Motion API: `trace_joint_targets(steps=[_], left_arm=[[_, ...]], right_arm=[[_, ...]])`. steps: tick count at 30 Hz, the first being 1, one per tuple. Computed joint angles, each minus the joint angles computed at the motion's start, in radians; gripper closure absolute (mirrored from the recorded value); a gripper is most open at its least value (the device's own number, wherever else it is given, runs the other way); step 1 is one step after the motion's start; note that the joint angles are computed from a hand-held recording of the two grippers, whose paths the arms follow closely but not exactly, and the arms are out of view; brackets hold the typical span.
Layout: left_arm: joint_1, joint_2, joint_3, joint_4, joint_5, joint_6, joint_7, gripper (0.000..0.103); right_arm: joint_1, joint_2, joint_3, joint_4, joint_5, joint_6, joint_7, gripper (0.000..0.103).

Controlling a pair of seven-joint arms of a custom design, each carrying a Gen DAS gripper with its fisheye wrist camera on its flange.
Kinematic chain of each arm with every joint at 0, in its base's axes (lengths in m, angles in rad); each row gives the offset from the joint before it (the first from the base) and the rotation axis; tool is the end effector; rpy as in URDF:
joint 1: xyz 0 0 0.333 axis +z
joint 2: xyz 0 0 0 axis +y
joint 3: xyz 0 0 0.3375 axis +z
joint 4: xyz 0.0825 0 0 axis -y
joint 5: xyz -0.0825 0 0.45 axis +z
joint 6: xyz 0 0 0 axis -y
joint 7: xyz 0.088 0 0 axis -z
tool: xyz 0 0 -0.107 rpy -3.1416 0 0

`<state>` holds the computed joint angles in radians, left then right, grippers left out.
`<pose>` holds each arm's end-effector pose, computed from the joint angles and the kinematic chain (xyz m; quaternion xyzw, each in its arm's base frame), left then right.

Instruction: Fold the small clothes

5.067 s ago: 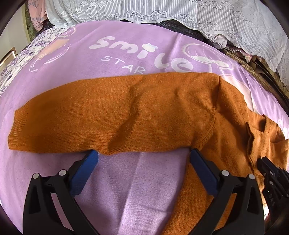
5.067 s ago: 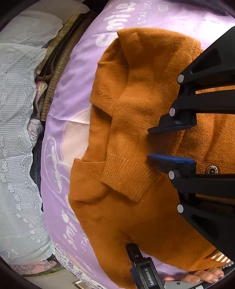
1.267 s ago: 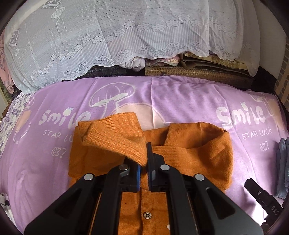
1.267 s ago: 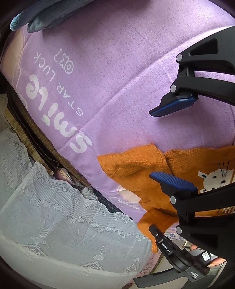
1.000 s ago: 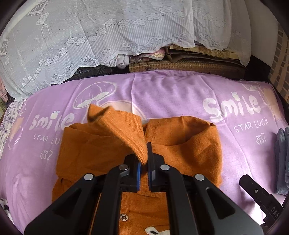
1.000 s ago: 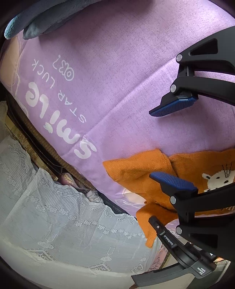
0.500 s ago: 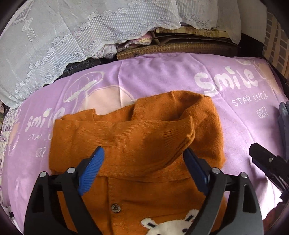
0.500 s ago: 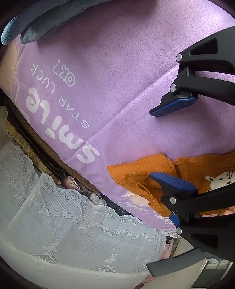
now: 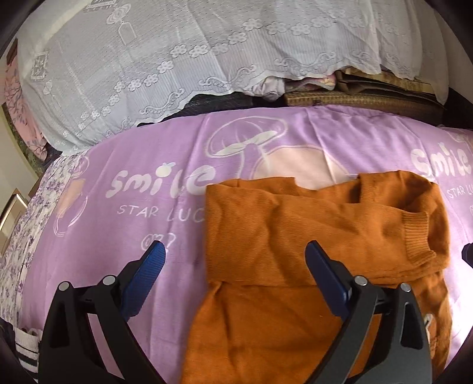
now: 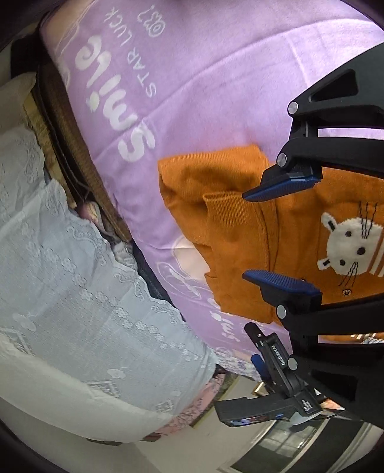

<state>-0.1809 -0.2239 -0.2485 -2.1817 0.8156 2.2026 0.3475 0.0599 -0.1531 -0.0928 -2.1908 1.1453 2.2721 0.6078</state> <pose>0.5259 -0.2203 0.5118 -0.7613 0.5220 -0.1177 0.3662 0.5865 0.0020 0.4796 -0.6952 0.5459 0.0381 0.4662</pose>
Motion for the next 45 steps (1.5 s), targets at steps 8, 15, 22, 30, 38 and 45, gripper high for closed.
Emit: trace_joint_targets(steps=[8, 15, 22, 30, 38, 45], left_arm=[[0.048, 0.089, 0.064, -0.026, -0.082, 0.029, 0.003, 0.004], [0.082, 0.021, 0.045, -0.042, 0.003, 0.157, -0.009, 0.004], [0.029, 0.236, 0.035, 0.129, 0.118, -0.074, 0.042, 0.004], [0.05, 0.114, 0.074, 0.009, -0.019, 0.105, 0.036, 0.005], [0.067, 0.136, 0.072, 0.129, -0.102, -0.051, 0.183, 0.005], [0.08, -0.044, 0.104, 0.065, -0.271, 0.08, 0.244, 0.005]], right_arm=[[0.017, 0.144, 0.058, 0.096, -0.263, 0.084, 0.138, 0.072], [0.03, 0.166, 0.07, 0.168, -0.273, 0.19, 0.139, 0.07], [0.045, 0.252, 0.094, 0.196, -0.412, 0.297, 0.225, 0.067], [0.025, 0.158, 0.078, 0.116, -0.259, 0.239, 0.148, 0.063], [0.029, 0.168, 0.071, 0.196, -0.338, 0.186, 0.269, 0.063], [0.036, 0.054, 0.058, 0.127, -0.278, 0.185, 0.192, 0.054]])
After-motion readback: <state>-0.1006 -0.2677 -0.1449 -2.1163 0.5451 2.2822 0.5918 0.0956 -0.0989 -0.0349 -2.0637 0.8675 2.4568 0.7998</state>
